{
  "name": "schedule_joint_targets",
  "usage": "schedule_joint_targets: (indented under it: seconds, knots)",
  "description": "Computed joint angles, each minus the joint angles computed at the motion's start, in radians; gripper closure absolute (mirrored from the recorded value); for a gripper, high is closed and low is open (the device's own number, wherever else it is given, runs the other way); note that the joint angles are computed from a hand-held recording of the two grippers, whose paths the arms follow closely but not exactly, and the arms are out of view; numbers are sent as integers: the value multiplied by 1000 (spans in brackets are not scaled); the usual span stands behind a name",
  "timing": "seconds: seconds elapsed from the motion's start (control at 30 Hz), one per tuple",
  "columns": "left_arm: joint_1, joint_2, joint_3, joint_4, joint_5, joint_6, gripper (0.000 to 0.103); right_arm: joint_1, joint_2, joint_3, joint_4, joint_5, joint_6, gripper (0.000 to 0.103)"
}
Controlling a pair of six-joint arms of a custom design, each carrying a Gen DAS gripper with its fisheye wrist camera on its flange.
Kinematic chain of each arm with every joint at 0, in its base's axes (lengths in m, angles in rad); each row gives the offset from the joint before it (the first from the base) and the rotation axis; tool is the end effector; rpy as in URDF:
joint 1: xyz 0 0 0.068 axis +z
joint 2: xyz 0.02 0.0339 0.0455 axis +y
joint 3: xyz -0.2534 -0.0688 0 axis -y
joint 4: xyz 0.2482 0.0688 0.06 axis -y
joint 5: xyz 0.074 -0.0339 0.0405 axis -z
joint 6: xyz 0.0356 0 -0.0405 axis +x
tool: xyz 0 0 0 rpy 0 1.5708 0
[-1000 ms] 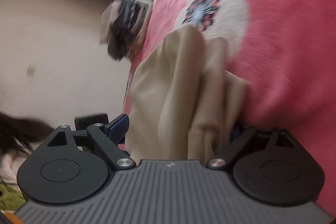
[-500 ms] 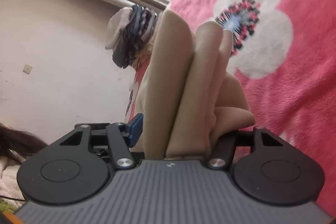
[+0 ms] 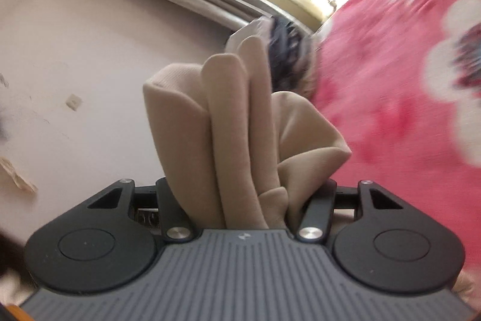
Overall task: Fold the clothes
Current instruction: 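Grasp the hoodie hem with both grippers and fold it over, then carry the folded hoodie with both grippers onto the clothes stack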
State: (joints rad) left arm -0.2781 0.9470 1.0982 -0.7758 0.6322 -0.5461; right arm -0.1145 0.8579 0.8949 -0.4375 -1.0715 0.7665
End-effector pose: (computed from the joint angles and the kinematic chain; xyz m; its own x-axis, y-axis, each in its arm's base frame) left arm 0.1785 -0.0728 0.3558 -0.8349 -0.1973 -0.5137 0.2911 0.6338 -0.7166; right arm 0.1863 0.0100 0.3388 -0.7981 0.4261 -0.4259 -0.2705 0.3783 0.8853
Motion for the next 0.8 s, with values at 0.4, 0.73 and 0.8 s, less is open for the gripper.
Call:
schedule_joint_targets:
  seconds: [0.4, 0.73, 0.8]
  knots:
    - [589, 599, 542, -473, 93, 539, 48, 580, 806, 367, 574, 386, 531, 50]
    - [637, 998, 798, -512, 116, 563, 48, 601, 1074, 592, 451, 439, 576, 50]
    - [647, 1032, 878, -548, 126, 584, 49, 597, 1079, 598, 466, 425, 598, 50]
